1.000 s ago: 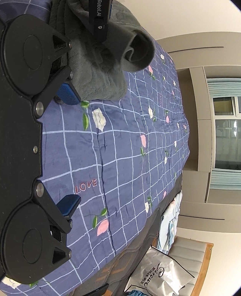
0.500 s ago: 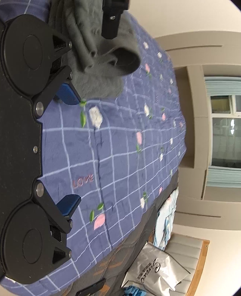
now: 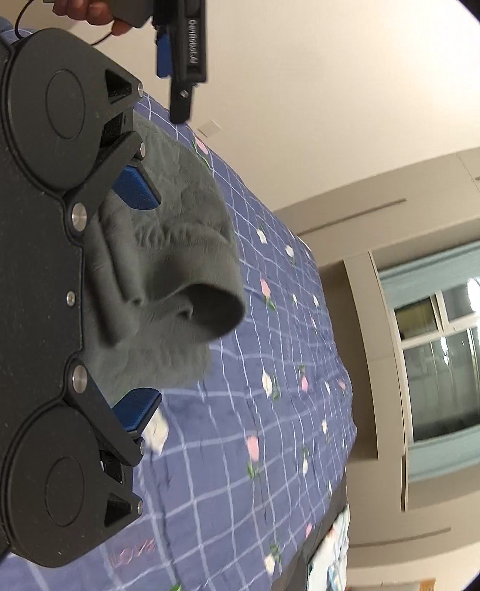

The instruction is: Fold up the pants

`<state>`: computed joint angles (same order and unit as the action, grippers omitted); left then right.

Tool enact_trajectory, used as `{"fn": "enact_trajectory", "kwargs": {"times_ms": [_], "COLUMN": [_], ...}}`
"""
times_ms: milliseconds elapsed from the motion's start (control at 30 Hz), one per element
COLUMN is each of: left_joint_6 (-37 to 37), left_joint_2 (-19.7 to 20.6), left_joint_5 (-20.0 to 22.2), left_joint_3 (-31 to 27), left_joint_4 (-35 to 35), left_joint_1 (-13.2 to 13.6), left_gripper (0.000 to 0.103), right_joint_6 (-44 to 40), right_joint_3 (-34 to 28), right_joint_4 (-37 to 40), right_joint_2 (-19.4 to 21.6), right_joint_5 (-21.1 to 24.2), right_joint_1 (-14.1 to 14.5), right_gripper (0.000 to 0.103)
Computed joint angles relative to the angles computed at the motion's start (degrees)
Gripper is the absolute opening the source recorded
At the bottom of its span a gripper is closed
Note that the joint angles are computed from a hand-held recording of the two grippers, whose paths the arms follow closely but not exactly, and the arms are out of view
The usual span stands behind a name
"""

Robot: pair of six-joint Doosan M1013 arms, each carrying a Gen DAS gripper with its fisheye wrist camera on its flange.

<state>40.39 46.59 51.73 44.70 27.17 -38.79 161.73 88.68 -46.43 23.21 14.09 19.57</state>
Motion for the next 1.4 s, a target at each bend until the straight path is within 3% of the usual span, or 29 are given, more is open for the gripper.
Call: {"fn": "enact_trajectory", "kwargs": {"times_ms": [200,300,367,667,800,933,1000,1100,1133,1200,1233,1267,1333,1400], "left_joint_6": [-1.4,0.0,0.7,2.6,3.4,5.1,5.7,5.8,5.7,5.6,5.6,5.6,5.7,5.6], "left_joint_2": [1.0,1.6,1.9,2.5,2.3,2.2,2.4,2.7,2.6,2.6,2.6,2.6,2.6,2.6], "left_joint_5": [3.6,4.2,3.9,3.4,2.9,2.3,2.2,2.5,2.4,2.3,2.3,2.3,2.2,2.2], "left_joint_3": [-0.2,-0.5,-0.6,-1.0,-0.9,-0.8,-1.0,-1.3,-1.2,-1.1,-1.1,-1.1,-1.0,-1.0], "left_joint_4": [-0.6,-2.5,-3.4,-5.4,-5.6,-6.6,-6.8,-6.1,-5.9,-5.8,-5.8,-5.8,-5.9,-5.8], "left_joint_1": [1.8,2.2,2.3,2.4,2.2,2.1,2.0,1.7,1.7,1.6,1.6,1.6,1.7,1.7], "left_gripper": [0.102,0.102,0.102,0.102,0.1,0.096,0.096,0.096,0.096,0.096,0.096,0.096,0.096,0.096], "right_joint_6": [-15.5,-20.5,-22.8,-15.6,-13.0,-3.2,1.6,0.5,-0.9,-0.3,0.9,3.2,7.4,5.7], "right_joint_3": [-4.1,-6.0,-7.4,-9.1,-7.6,-5.9,-5.2,-5.3,-5.1,-4.0,-3.2,-2.2,0.0,1.5], "right_joint_4": [16.1,20.6,22.6,11.4,9.0,0.6,-3.5,-1.7,0.0,0.5,0.0,-1.4,-3.2,1.7], "right_joint_2": [3.0,4.3,5.2,6.2,5.1,3.8,3.3,3.3,3.2,2.6,2.1,1.6,0.5,-0.1], "right_joint_5": [-0.3,-0.4,0.0,3.2,2.0,2.0,2.8,5.6,5.6,5.0,4.5,3.6,1.7,1.0], "right_joint_1": [-0.9,-1.2,-1.2,-0.3,-0.5,0.1,0.3,0.4,0.2,0.0,-0.1,-0.1,-0.3,-0.6], "right_gripper": [0.1,0.089,0.076,0.022,0.012,0.005,0.005,0.006,0.016,0.047,0.072,0.086,0.086,0.086]}}
